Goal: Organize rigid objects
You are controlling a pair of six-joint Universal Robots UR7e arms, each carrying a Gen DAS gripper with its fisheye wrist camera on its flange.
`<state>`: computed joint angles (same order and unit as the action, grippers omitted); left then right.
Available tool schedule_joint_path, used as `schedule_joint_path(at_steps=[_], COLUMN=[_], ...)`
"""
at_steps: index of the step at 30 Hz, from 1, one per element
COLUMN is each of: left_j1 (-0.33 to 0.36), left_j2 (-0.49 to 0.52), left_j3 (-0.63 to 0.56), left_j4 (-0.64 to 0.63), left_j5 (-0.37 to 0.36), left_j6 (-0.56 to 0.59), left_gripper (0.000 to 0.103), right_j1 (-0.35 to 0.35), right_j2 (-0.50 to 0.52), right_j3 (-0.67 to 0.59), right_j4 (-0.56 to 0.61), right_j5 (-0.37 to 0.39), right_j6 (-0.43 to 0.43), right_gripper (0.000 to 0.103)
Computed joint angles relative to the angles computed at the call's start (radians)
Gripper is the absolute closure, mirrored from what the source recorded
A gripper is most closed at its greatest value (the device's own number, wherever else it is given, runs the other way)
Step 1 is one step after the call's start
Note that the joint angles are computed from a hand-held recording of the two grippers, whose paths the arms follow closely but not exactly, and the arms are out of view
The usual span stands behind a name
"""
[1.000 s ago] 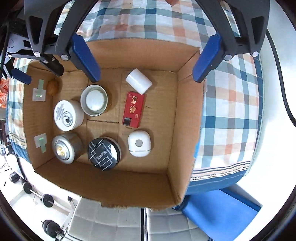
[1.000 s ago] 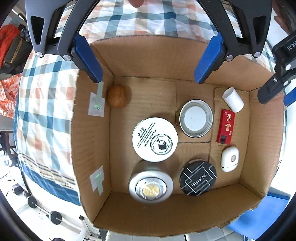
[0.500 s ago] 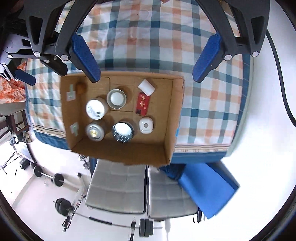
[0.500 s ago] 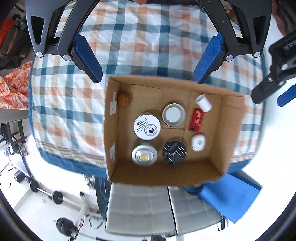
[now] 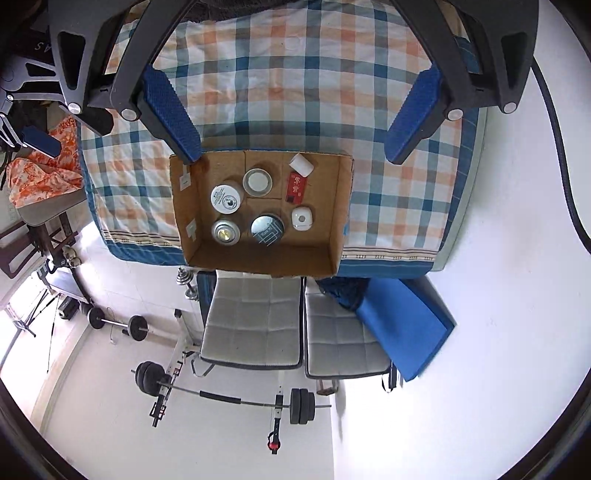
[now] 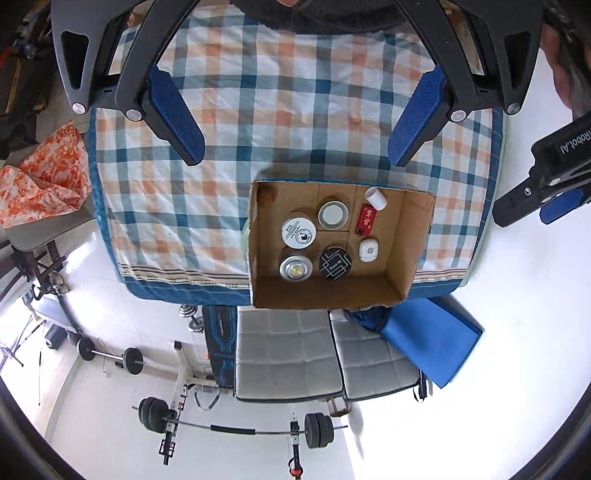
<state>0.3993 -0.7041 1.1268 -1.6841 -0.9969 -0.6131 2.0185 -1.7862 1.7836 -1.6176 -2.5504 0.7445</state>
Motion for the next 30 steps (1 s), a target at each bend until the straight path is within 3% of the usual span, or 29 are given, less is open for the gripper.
schedule_joint_path(at_steps=[5, 11, 30], left_j1=[-0.017, -0.03, -0.048], left_j2=[-0.021, -0.047, -0.089], left_j3=[0.008, 0.03, 0.081], left_j4=[-0.002, -0.001, -0.017], left_j5=[0.012, 0.017, 0.029], left_j6=[-0.01, -0.033, -0.058], left_gripper=[0.001, 0.001, 0.001], right_j1=[0.073, 0.114, 0.145], right_j2=[0.004, 0.011, 0.023], right_j3=[-0.052, -0.093, -0.109], right_j4=[0.132, 0.222, 0.266], right_j5=[-0.051, -0.076, -0.107], right_j6=[0.118, 0.194, 0.236], right_gripper=[0.002, 0.002, 0.002])
